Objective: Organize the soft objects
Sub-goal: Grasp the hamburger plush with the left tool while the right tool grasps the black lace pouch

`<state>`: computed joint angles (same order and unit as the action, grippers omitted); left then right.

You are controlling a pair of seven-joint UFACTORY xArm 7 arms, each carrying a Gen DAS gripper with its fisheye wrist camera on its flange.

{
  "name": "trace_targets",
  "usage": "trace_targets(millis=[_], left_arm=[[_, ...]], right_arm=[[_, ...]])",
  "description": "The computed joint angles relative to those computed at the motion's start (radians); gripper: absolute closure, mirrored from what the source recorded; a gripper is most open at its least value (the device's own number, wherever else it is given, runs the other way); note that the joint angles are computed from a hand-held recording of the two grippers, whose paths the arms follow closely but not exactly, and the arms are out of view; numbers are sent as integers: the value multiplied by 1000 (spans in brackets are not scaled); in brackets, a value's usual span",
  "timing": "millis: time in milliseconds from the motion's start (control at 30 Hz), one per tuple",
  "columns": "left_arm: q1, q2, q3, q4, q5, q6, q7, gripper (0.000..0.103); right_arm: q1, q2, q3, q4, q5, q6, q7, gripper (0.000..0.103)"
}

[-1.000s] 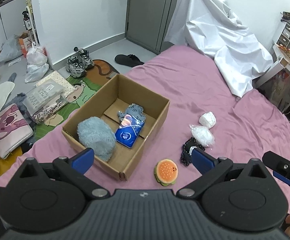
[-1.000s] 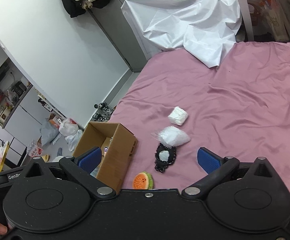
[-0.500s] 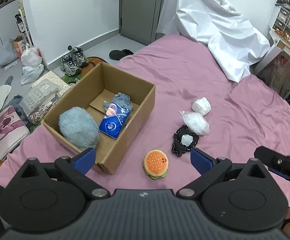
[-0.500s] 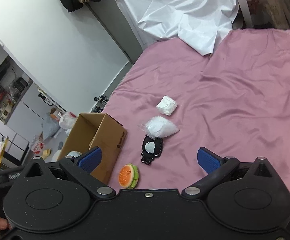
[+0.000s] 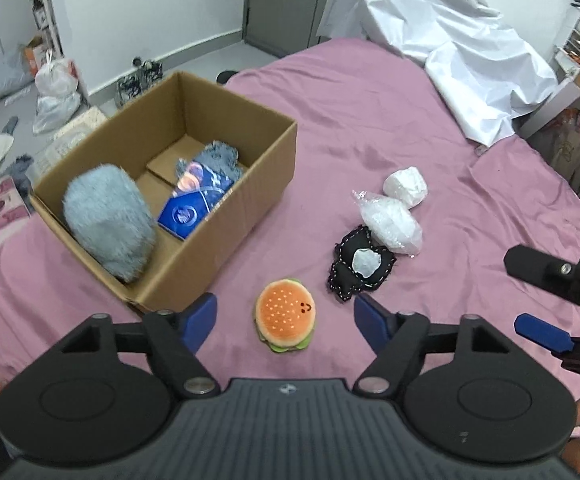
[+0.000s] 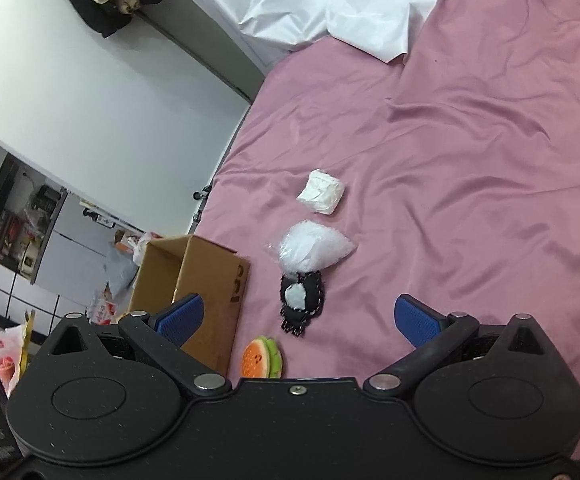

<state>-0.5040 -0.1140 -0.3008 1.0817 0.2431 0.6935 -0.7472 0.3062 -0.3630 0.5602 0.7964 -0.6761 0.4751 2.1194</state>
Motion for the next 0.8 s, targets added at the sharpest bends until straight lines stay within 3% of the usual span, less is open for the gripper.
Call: trace_targets(millis=[400, 500, 733, 800], left_arm=[[-25, 121, 20, 31, 28, -7, -90, 41], [-32, 148, 31, 39, 30, -9, -110, 43], [-47, 207, 51, 68, 15, -3, -119, 43], [-53, 214, 57, 69, 30, -4, -140, 47]], right_arm=[[3, 126, -76, 13, -36, -128, -52, 3], [22, 162, -107, 16, -23, -159, -78, 9], [70, 241, -175, 56, -6, -175, -167, 10], [85, 260, -195, 63, 1, -188, -187, 12]])
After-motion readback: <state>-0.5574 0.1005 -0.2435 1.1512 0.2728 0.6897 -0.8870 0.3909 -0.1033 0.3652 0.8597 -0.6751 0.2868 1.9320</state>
